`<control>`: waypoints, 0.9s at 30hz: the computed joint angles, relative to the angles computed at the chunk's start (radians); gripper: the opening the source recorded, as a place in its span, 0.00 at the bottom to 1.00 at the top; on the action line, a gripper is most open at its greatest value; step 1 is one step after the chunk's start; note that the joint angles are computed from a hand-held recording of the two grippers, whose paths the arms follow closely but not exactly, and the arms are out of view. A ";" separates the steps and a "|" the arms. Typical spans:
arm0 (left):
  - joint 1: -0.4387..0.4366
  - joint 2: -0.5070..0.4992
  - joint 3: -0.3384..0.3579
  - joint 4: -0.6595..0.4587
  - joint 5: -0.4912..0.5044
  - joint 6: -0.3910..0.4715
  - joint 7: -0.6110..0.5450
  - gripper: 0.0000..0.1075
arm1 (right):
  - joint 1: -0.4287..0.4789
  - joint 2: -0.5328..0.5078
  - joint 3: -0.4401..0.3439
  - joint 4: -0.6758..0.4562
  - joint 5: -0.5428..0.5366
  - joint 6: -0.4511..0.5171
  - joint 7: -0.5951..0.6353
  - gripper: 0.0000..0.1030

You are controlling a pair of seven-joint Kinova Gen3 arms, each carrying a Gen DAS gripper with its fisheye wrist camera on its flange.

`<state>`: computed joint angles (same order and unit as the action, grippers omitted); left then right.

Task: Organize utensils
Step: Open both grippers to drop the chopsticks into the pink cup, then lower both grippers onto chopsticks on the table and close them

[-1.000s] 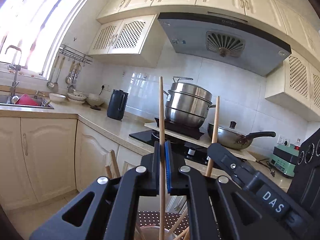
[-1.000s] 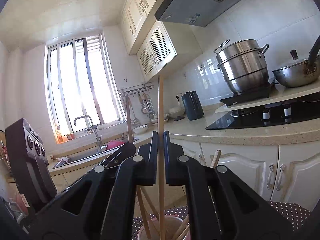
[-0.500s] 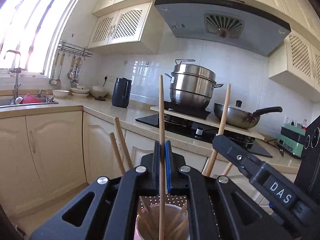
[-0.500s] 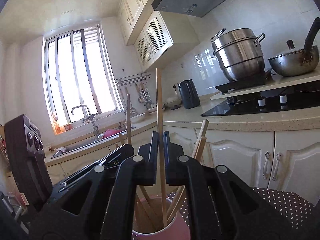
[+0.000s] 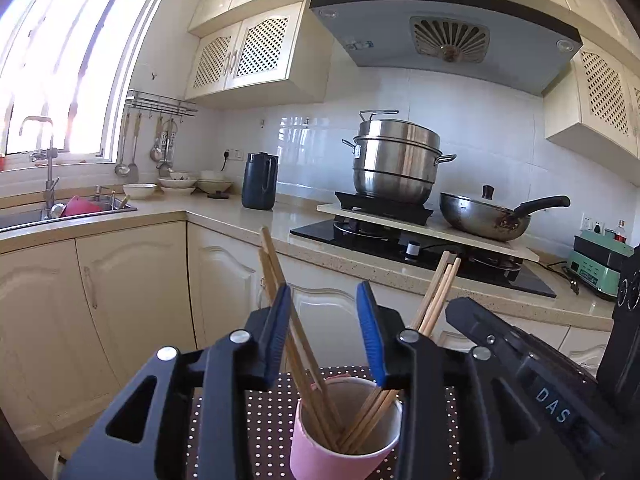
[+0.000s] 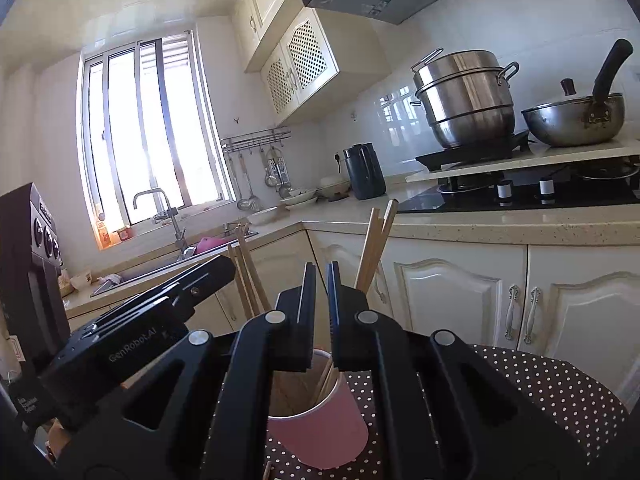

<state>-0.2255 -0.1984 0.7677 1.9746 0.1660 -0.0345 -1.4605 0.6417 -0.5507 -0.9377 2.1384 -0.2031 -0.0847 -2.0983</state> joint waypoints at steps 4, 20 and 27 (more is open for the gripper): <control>0.014 -0.049 -0.038 0.002 -0.013 0.041 0.030 0.44 | -0.013 -0.034 0.020 -0.008 -0.006 0.052 -0.017 0.12; 0.272 -0.253 -0.310 0.038 -0.137 0.224 0.143 0.50 | -0.163 -0.198 0.146 -0.065 0.085 0.305 -0.118 0.45; 0.341 -0.332 -0.355 0.044 -0.150 0.331 0.151 0.50 | -0.223 -0.251 0.157 -0.107 0.123 0.457 -0.144 0.47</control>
